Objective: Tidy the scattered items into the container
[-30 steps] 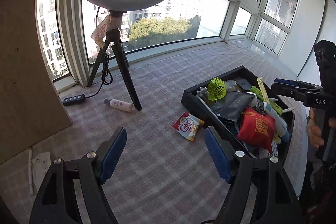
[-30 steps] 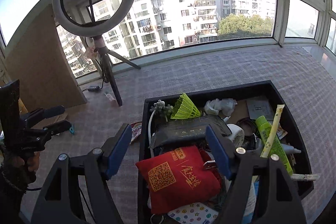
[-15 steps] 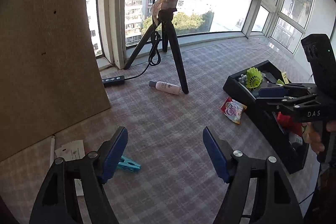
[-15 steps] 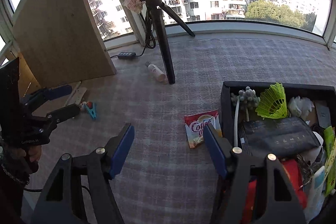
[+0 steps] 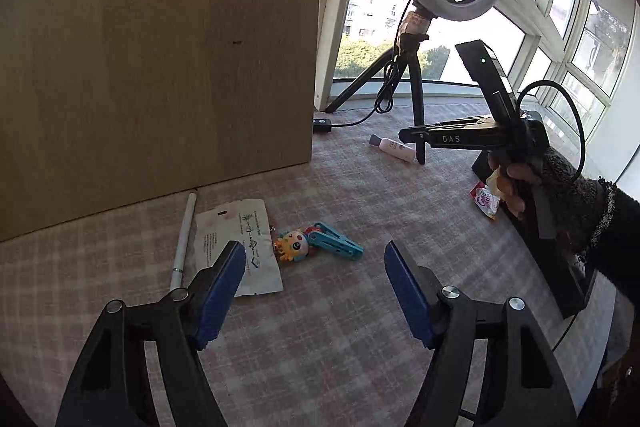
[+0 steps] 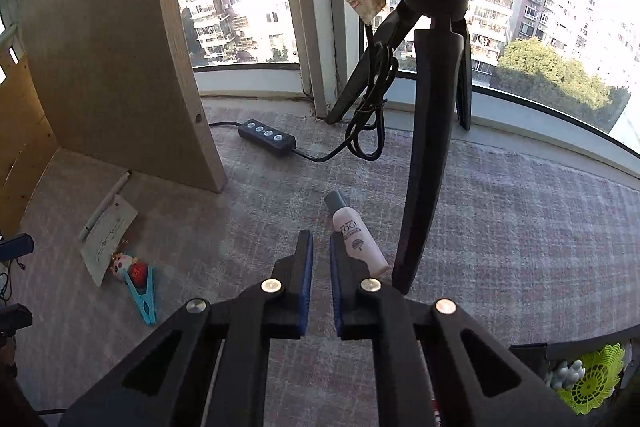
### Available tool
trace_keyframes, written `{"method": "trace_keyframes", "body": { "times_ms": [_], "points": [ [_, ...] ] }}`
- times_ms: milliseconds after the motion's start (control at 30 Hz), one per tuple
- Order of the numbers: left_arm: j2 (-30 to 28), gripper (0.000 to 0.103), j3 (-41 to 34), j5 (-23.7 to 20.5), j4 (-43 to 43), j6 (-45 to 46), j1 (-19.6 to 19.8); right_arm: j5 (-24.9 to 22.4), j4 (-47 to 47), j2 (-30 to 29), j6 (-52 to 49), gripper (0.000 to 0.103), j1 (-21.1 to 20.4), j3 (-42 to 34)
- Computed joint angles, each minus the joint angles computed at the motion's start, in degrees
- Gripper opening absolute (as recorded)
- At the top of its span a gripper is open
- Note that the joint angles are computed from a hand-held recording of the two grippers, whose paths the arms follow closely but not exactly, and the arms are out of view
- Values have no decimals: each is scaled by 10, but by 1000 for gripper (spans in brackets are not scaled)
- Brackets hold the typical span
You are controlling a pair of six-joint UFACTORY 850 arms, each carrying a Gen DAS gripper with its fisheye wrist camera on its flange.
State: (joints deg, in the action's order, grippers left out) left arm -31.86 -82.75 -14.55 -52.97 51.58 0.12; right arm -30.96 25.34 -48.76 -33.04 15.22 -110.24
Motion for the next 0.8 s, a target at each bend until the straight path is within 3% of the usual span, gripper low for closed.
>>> {"method": "trace_keyframes", "body": {
  "times_ms": [267, 300, 367, 433, 467, 533, 633, 800],
  "points": [
    [12, 69, 30, 18, 2, -17, 19, -17, -54, -63, 54, 9, 4, -81],
    [11, 69, 30, 17, 2, -17, 19, -36, -38, -68, 45, 9, 1, -91],
    [8, 69, 27, 10, -6, -9, 19, -133, 37, -87, 9, 9, -12, -127],
    [9, 69, 30, 12, -26, 13, 17, -190, 121, -62, -60, 9, -22, -83],
    [10, 69, 31, 13, -39, 29, 16, -182, 140, -35, -98, 9, -26, -50],
    [8, 69, 28, 12, -49, 40, 16, -116, 161, 15, -139, 9, -26, 19],
    [2, 69, 21, 14, -53, 37, 16, -61, 108, 12, -82, 9, -20, 10],
    [4, 69, 23, 14, -67, 45, 18, -75, 43, -56, -5, 10, -7, -84]
  ]
}}
